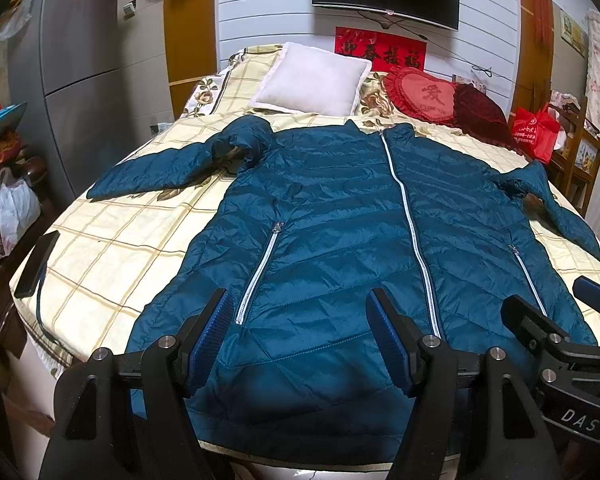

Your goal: Fold large clothes

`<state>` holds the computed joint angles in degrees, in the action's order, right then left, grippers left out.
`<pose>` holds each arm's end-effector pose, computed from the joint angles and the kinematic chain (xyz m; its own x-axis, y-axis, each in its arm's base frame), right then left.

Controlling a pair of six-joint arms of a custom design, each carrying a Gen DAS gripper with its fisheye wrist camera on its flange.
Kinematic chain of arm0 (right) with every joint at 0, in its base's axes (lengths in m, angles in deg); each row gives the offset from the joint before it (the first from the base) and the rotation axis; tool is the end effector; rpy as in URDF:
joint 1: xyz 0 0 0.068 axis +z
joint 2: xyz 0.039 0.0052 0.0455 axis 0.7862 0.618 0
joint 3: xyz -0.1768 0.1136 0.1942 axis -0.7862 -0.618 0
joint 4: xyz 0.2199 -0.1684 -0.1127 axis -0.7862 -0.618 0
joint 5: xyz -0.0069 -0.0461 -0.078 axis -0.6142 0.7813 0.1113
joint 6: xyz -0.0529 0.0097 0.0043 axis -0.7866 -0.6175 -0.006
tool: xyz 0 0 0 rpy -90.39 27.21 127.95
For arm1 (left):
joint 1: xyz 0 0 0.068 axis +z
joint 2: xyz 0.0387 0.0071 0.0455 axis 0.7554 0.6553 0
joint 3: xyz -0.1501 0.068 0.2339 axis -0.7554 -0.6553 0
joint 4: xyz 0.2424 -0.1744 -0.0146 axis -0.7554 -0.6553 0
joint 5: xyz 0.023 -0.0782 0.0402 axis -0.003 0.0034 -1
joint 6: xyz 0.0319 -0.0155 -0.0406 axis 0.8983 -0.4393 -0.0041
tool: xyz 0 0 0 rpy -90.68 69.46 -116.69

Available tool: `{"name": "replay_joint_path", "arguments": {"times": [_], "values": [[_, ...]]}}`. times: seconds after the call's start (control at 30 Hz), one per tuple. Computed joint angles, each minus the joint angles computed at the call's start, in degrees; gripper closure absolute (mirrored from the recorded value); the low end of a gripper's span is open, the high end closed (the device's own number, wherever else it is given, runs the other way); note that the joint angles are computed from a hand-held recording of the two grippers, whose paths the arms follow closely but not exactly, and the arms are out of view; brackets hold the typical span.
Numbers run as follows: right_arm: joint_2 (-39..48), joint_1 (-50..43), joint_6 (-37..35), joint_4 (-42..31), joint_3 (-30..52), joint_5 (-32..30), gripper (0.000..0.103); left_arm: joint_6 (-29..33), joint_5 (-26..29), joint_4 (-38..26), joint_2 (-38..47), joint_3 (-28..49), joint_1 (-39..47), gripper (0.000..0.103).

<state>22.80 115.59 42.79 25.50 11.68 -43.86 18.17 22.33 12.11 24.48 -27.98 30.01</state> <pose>0.0969 0.1388 0.1093 -0.6681 0.1775 -0.7226 0.2887 0.9569 -0.0319 0.2170 -0.0744 0.0778 -0.6283 0.1714 -0.7588 0.2911 0.9564 -0.0250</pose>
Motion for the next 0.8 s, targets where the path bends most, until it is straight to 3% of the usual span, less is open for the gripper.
{"name": "replay_joint_path", "arguments": {"times": [0.8], "values": [[0.74, -0.6, -0.83, 2.27, -0.54, -0.53, 0.0, 0.15, 0.16, 0.32, 0.69, 0.02, 0.0, 0.044]]}}
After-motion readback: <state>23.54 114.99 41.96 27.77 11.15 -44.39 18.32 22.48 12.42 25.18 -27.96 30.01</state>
